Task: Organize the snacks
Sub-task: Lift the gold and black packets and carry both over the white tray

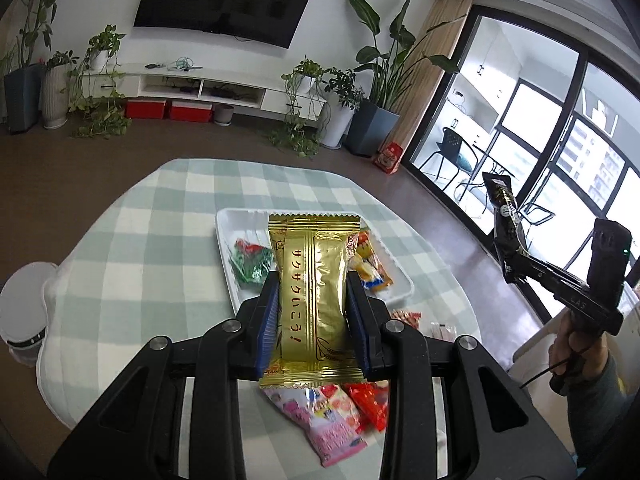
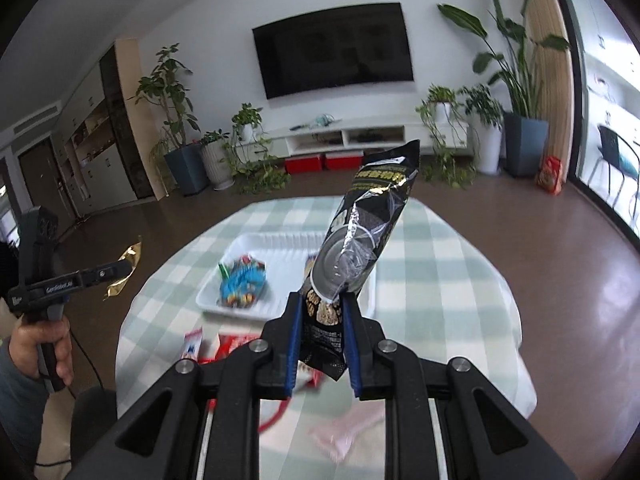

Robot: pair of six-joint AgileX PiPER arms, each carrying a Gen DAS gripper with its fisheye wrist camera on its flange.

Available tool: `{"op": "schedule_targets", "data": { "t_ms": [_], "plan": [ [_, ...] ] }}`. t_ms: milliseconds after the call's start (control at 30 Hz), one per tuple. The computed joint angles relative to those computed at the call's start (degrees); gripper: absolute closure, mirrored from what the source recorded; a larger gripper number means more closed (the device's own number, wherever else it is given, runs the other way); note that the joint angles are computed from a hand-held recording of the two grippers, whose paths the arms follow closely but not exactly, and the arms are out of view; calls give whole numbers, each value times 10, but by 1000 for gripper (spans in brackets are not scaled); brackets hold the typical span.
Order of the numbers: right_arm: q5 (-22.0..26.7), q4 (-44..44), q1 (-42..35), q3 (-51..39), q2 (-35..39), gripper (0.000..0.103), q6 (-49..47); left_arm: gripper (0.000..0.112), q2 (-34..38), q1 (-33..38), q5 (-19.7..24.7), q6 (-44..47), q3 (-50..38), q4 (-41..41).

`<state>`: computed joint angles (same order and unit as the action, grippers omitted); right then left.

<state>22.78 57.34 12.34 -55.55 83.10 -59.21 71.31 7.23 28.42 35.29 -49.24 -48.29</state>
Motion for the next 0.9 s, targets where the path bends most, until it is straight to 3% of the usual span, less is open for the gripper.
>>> {"op": "schedule_targets", "data": {
  "t_ms": [200,400,533,900],
  "plan": [
    [21,-99,57,-154,124,82,74,83,158,-4,1,-24,-142,42],
    [75,-211,98,-300,256,82,157,83,297,-17,-10,-51,-233,82],
    [126,-256,106,-393,339,82,193,83,361,-19,-23,-42,-265,76],
    [201,-333,124,-520,465,82,264,83,462,-24,-35,-54,-327,101]
  ]
}}
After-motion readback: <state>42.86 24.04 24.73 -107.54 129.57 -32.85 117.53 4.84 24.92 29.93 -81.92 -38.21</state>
